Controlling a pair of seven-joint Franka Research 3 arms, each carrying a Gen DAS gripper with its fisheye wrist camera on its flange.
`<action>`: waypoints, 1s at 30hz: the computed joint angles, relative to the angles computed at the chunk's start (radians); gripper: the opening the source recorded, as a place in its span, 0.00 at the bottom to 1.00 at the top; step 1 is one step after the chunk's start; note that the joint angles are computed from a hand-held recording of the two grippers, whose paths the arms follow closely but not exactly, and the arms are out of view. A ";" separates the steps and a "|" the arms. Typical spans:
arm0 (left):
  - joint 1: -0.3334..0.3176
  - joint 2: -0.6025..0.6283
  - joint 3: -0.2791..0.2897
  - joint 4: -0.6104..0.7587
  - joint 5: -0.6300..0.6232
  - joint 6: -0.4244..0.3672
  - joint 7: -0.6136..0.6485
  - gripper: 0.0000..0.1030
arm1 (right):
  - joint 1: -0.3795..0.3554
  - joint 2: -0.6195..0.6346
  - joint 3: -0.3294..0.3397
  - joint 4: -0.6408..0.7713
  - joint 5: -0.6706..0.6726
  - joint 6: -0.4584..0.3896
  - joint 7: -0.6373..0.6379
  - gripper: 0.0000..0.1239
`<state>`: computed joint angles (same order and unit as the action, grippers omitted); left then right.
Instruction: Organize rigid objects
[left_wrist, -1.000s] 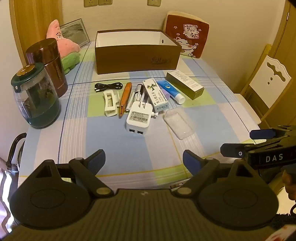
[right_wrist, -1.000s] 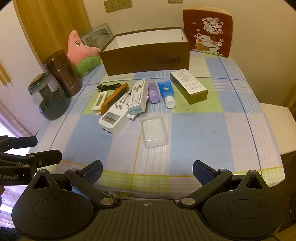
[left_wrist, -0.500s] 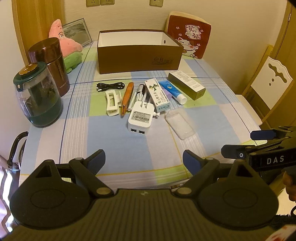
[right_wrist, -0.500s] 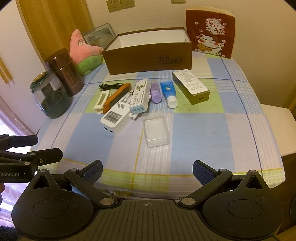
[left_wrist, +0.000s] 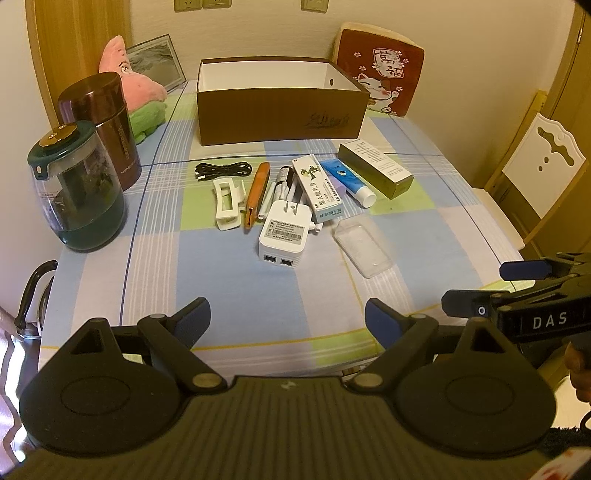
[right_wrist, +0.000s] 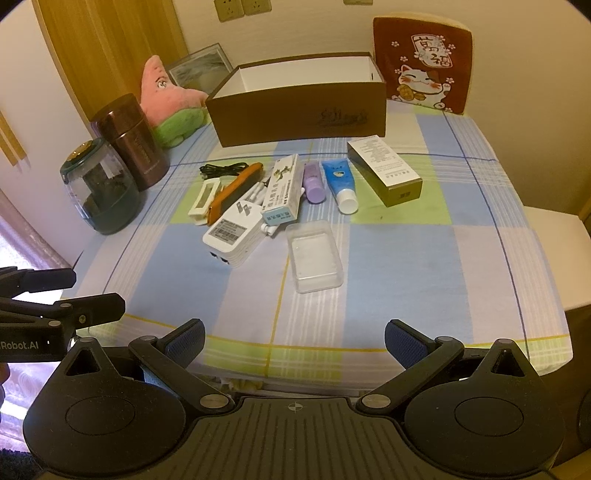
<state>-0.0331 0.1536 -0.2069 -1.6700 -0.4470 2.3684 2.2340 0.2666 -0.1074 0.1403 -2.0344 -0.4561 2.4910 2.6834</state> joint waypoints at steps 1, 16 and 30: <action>0.000 0.000 0.000 0.000 0.000 0.000 0.000 0.86 | 0.000 0.000 0.000 0.000 0.000 0.000 0.000 0.82; 0.002 0.002 -0.001 0.003 -0.001 -0.004 0.003 0.86 | 0.003 0.007 -0.001 0.008 -0.002 -0.005 0.003 0.82; 0.001 0.027 -0.006 0.035 0.027 -0.018 -0.027 0.86 | 0.003 0.015 -0.013 0.013 0.030 -0.001 -0.026 0.82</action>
